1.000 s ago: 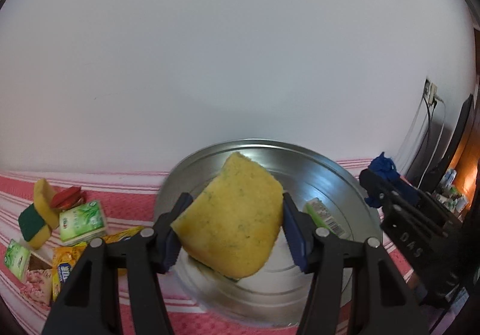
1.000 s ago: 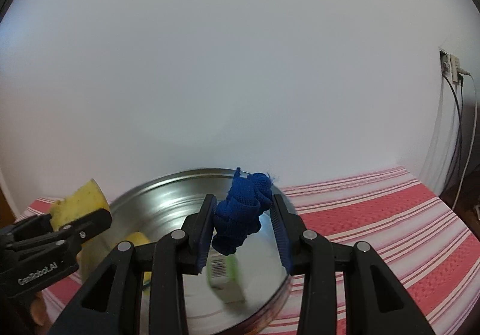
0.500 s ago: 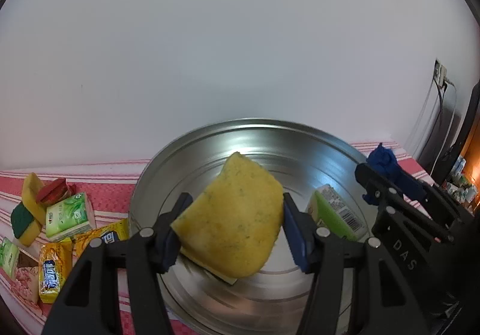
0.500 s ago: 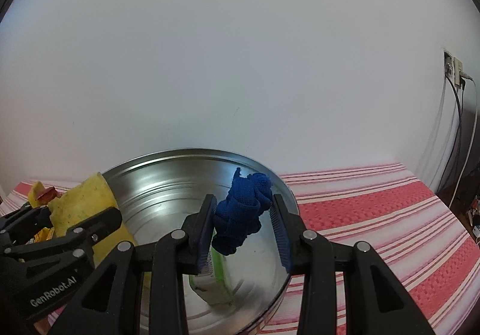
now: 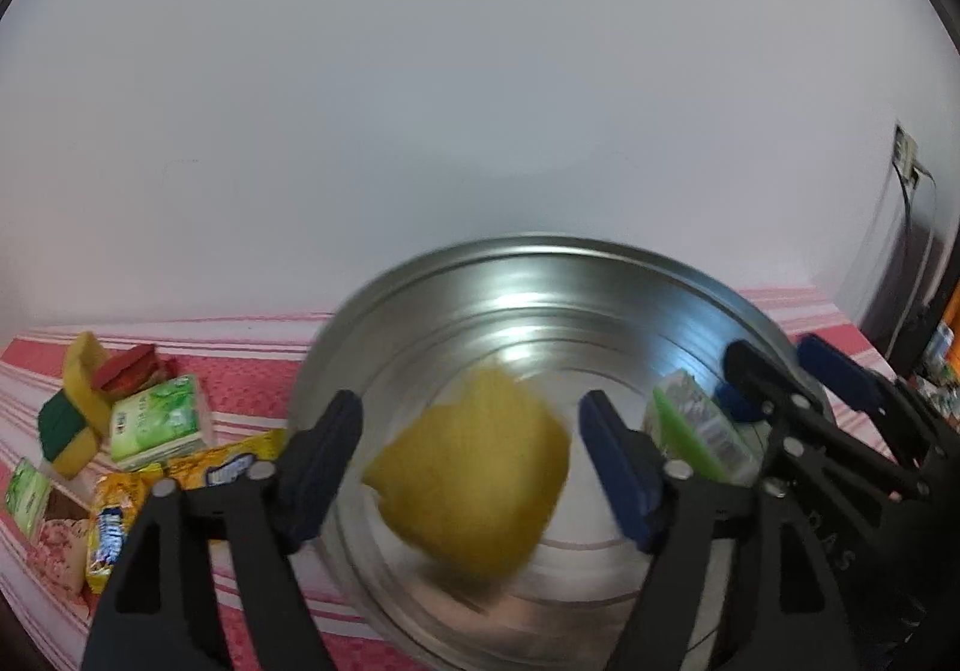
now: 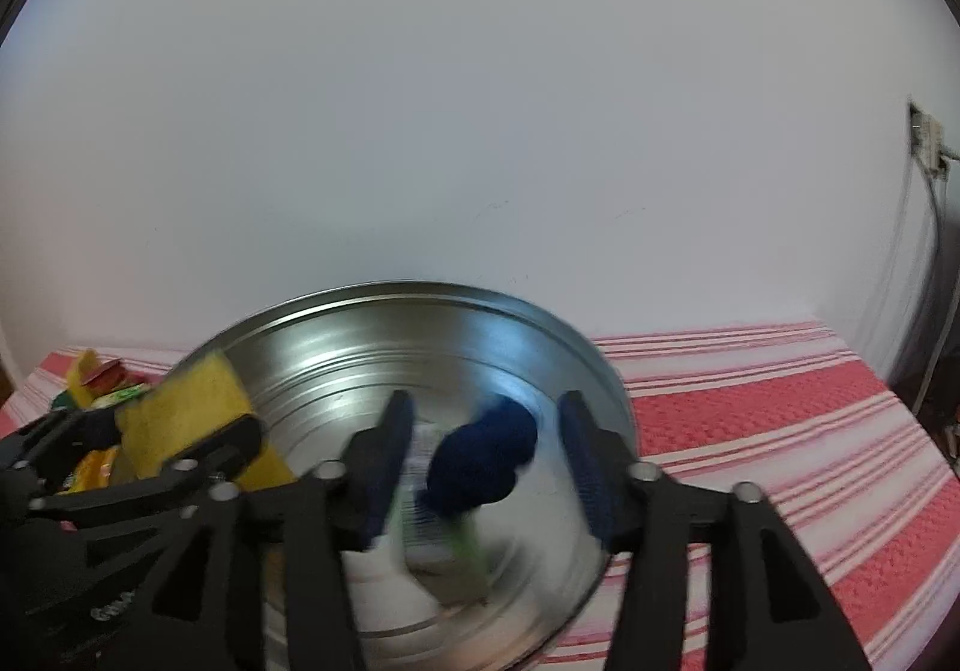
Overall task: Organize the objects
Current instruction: 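Carry the cloth and sponge over the tin and open both tools to release, then withdraw both open tools from the tin back toward the pile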
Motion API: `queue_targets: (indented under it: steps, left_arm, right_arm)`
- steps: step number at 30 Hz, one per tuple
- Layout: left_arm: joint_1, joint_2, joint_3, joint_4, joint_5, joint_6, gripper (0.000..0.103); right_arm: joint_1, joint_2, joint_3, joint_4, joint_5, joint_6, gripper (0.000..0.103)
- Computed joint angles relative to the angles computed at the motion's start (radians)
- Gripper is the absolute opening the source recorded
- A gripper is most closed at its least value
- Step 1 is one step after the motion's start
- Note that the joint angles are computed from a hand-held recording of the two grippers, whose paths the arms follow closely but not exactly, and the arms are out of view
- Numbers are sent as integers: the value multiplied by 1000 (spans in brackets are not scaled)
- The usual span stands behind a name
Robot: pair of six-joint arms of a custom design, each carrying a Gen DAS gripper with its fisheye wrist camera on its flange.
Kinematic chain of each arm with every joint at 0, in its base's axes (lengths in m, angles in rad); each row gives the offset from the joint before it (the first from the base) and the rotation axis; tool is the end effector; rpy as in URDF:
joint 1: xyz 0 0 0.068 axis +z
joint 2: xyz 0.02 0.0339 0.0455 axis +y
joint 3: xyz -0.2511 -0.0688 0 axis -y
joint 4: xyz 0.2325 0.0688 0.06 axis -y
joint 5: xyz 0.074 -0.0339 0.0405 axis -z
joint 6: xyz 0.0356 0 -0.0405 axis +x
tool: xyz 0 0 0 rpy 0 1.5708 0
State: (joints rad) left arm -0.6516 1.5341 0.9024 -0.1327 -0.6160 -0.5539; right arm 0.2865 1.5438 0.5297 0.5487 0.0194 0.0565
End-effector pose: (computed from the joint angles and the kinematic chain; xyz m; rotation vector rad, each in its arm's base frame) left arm 0.2576 -0.1706 0.2042 -0.1866 2.1634 0.0435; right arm 0.2735 0.0799 0.1496 -0.2221 2.0296 0.1954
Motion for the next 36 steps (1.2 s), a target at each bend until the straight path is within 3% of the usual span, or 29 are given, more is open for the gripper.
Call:
queue_targets:
  steps: [2,3,6,13,23,33,36]
  left_arm:
    - [0,-12,-2,-17,-35,-34,102]
    - [7,-14,-19,9,-44,-40,103]
    - [37,-54,-69,75,-17,-12,103]
    - [-23,-80,-98,98,-140,0,103]
    - [-33,-166,-188,84,-230,-58,103]
    - [-8,-277,-254,69,-195,-99,103]
    - [4,-290,-267,68,-172,-109,103]
  right_arm:
    - [-6,-21,-15,2,-8,21,65]
    - [-16,-22,-16,1,-22,31,65]
    - [-49,-18,-7,-21,-76,48,71]
    - [-47,-51,-34,-12,-73,35,71]
    - [-73,-78,-59,-11,-91,44,71]
    - [-126,-104,-67,-38,-131,63,71]
    - [-90,-133,-87,-45,-96,84,71]
